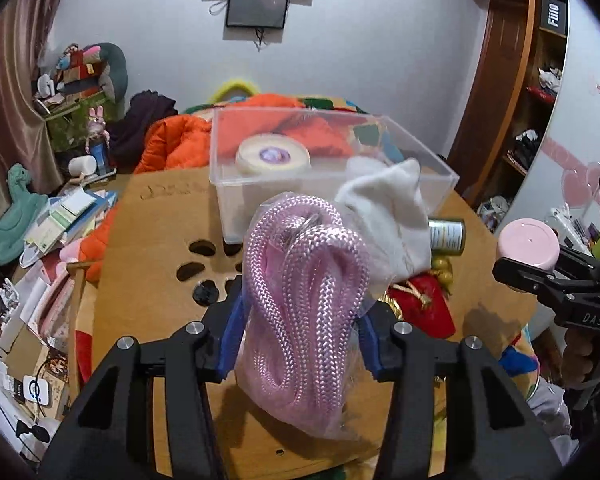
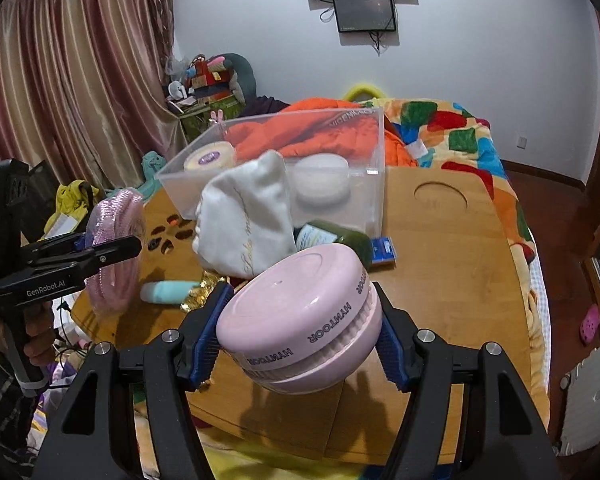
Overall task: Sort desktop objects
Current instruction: 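Lift both held items over the clear box and release them inside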
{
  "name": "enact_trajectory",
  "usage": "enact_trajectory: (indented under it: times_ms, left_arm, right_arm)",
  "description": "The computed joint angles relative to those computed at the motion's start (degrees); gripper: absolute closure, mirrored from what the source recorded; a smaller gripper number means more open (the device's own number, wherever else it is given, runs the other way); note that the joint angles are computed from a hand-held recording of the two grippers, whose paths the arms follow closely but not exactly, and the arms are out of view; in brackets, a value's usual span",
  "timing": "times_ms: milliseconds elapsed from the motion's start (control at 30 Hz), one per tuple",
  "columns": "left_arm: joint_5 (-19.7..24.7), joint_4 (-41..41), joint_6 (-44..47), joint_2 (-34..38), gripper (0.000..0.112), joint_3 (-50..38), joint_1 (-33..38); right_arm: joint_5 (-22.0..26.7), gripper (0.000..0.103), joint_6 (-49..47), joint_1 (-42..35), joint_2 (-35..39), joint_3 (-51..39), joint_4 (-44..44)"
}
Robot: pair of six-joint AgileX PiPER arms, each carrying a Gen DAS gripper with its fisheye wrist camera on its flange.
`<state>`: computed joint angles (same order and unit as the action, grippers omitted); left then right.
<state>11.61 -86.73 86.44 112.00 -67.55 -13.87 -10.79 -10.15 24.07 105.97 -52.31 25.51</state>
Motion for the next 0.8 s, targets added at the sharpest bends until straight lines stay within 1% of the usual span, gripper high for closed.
enact_trajectory:
  times_ms: [67, 133, 200, 233, 267, 333, 433, 467, 567, 633, 700, 800]
  left_arm:
    - [-0.7, -2.9, 2.4, -0.9, 0.064, 0.4, -0.3]
    - [-1.2, -6.1, 5.3, -1.5, 0.064, 0.6, -0.5]
    - [-1.9, -9.7, 8.9, -1.9, 0.064, 0.6, -0.8]
    - [-2.1, -11.9, 11.1, -2.1, 0.064, 0.7, -1.0]
    - [-2.2, -12.7, 12.0, -2.2, 0.064, 0.4, -1.0]
    - [-2.1, -12.2, 11.3, -2.3, 0.064, -0.1, -1.1]
    - [-2.3, -9.1, 7.8, -2.2, 0.064, -1.5, -1.2]
    - [-2.3, -6.3, 4.9, -2.0, 0.064, -2.2, -1.1]
    - [-2.3, 1.7, -3.3, -1.5, 0.064, -4.4, -0.7]
    - [-1.8, 5.5, -7.3, -1.2, 0.064, -5.7, -0.3]
    - [-1.4, 7.7, -9.4, -1.0, 0.064, -6.9, 0.2]
    - [0.4, 12.8, -14.7, -0.5, 0.064, -9.6, 1.3]
  right_arm:
    - [0.1, 0.041, -5.2, 0.2, -0.3, -0.6, 4.7]
    - [0.4, 0.041, -6.5, 0.3, -0.8, -1.1, 5.6]
    - [0.8, 0.041, -5.9, 0.0, -1.1, -1.7, 4.4]
    - [1.0, 0.041, -8.1, 0.0, -1.2, -2.1, 6.2]
    - [1.2, 0.041, -11.4, 0.0, -1.2, -2.8, 9.2]
    - [2.1, 0.041, -13.9, -0.3, -1.3, -3.9, 11.1]
    - [2.5, 0.041, -18.1, -0.6, -1.4, -5.1, 14.5]
    - [2.5, 0.041, -21.5, -0.6, -1.4, -5.5, 17.6]
    - [3.1, 0.041, -25.8, -0.8, -1.6, -6.9, 20.8]
    - [3.7, 0.041, -29.2, -1.0, -1.7, -7.9, 23.6]
    - [4.6, 0.041, -33.4, -1.5, -1.4, -9.3, 27.2]
    - [5.8, 0.041, -38.6, -2.1, -0.8, -11.6, 31.4]
